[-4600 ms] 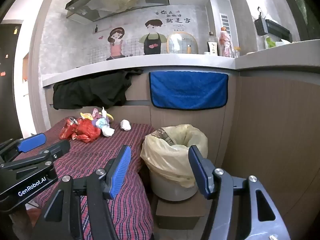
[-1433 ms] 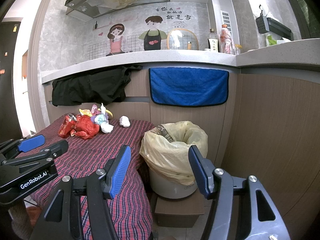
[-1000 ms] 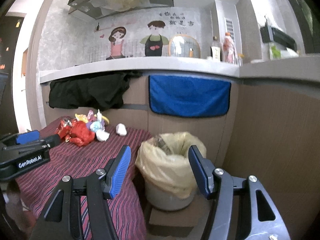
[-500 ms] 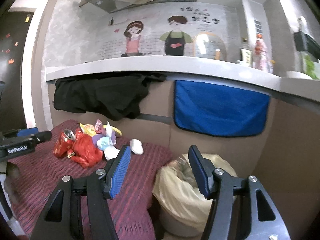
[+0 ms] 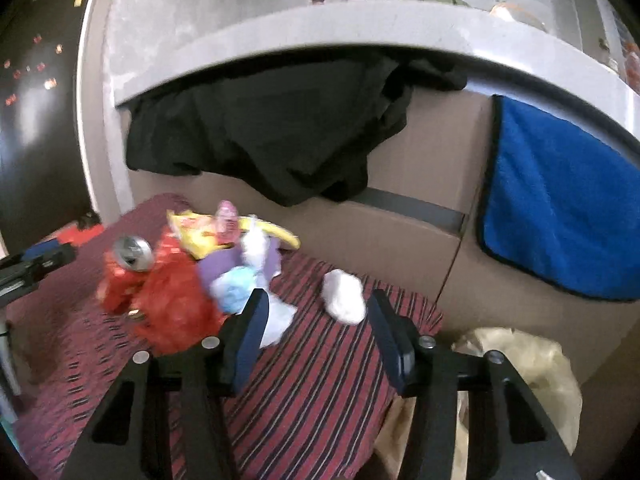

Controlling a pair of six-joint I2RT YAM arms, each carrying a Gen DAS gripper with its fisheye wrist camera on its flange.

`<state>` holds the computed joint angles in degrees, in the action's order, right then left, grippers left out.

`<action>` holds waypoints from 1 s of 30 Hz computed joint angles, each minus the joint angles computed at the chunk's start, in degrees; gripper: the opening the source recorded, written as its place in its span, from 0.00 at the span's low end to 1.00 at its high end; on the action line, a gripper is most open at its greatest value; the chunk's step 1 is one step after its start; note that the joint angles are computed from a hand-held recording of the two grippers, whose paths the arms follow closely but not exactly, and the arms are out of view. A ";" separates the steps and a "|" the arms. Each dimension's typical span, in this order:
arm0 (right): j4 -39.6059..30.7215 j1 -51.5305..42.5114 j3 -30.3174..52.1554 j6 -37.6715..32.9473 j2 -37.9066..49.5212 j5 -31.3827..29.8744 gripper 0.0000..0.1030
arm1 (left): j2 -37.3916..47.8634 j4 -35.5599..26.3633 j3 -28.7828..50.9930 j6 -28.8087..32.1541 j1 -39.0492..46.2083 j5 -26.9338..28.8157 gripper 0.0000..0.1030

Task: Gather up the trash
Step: 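Grasp the white crumpled tissue with the right tool while the left tool approaches the red pile, then grasp the red can in the pile with the left tool while the right tool holds the tissue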

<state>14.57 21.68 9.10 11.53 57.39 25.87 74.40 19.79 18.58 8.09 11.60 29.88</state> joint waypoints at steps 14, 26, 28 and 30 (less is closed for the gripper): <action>9.68 -20.92 27.87 -7.09 51.31 -18.01 0.38 | 11.92 3.58 4.13 -2.52 -2.25 -0.26 0.58; 15.04 -21.10 12.25 -5.73 37.29 -27.27 0.15 | 21.70 -13.20 19.51 9.93 4.53 16.20 0.58; 18.01 -21.85 8.63 -5.73 36.54 -28.50 0.15 | 24.11 -15.88 22.58 12.62 6.32 16.59 0.58; 17.80 -22.08 6.63 -4.99 34.58 -29.54 0.15 | 27.21 -19.31 26.39 14.21 7.89 18.18 0.58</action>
